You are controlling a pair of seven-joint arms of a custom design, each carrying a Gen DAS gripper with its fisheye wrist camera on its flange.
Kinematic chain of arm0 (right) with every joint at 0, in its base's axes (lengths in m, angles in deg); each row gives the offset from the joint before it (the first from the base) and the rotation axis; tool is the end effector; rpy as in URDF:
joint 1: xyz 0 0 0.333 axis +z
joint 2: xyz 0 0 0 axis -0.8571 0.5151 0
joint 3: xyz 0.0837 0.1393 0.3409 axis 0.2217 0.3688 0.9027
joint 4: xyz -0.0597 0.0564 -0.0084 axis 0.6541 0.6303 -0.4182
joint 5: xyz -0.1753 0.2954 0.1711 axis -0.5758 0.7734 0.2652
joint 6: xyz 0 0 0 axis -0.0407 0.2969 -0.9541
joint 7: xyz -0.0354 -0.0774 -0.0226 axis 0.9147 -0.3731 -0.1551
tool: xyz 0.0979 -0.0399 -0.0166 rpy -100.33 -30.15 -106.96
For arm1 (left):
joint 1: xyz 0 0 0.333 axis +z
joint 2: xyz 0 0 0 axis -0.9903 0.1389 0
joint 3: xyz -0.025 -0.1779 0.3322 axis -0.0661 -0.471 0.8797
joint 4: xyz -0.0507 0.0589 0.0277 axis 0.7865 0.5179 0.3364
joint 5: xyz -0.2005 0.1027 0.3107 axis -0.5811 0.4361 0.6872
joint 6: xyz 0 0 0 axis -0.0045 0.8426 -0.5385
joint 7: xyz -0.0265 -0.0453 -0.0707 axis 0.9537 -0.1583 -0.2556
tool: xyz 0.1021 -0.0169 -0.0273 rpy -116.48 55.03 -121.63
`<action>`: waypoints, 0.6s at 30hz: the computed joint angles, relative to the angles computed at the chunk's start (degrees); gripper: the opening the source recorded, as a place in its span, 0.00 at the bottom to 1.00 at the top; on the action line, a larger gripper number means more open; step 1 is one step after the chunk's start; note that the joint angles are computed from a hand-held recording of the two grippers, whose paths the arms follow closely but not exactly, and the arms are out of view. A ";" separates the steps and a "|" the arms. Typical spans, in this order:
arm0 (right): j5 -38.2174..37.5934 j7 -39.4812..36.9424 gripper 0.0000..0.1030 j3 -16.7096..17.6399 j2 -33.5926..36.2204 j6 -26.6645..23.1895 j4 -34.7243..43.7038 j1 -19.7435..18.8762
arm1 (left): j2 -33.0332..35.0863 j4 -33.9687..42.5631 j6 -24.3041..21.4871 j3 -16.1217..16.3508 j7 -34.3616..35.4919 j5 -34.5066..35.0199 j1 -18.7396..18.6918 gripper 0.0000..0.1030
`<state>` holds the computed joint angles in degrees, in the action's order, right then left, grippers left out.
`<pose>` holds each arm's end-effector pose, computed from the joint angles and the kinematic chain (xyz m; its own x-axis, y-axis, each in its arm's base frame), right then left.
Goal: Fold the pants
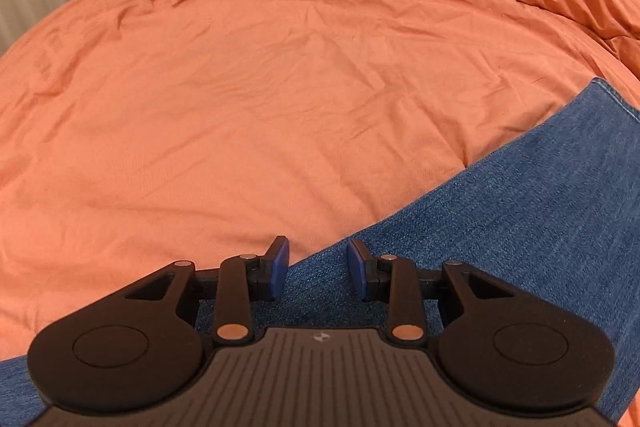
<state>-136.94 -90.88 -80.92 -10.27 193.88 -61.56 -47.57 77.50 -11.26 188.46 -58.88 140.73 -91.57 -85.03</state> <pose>0.5413 0.1187 0.3255 -0.6842 -0.6706 -0.2868 -0.4591 0.7016 -0.5450 0.8048 -0.1670 0.3289 -0.7488 -0.6598 -0.0632 -0.5232 0.6469 -0.5548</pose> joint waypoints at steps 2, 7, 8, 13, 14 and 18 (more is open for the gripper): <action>1.37 -1.81 0.07 0.19 -0.34 -0.23 0.02 -0.06 | -2.35 -3.23 0.61 -0.55 1.25 -0.25 0.90 0.36; 3.37 -5.14 0.06 0.78 -2.58 -2.23 -0.20 0.59 | -10.09 -14.59 1.65 -1.36 6.15 -0.85 2.70 0.36; 4.14 -6.19 0.06 0.97 -2.94 -2.83 -0.10 0.69 | -11.34 -16.69 1.61 -1.20 6.82 -0.93 2.83 0.36; 9.32 -12.33 0.06 1.92 -3.67 -5.82 1.11 1.32 | -16.16 -26.88 7.56 -3.69 14.02 -4.42 5.92 0.36; 10.66 -14.13 0.06 2.12 -3.71 -6.50 1.42 1.49 | -16.69 -28.10 8.93 -5.09 16.33 -5.97 7.26 0.37; 13.37 -18.03 0.06 2.30 -3.98 -8.65 2.22 2.38 | -15.82 -26.26 10.93 -7.41 21.33 -10.01 9.36 0.39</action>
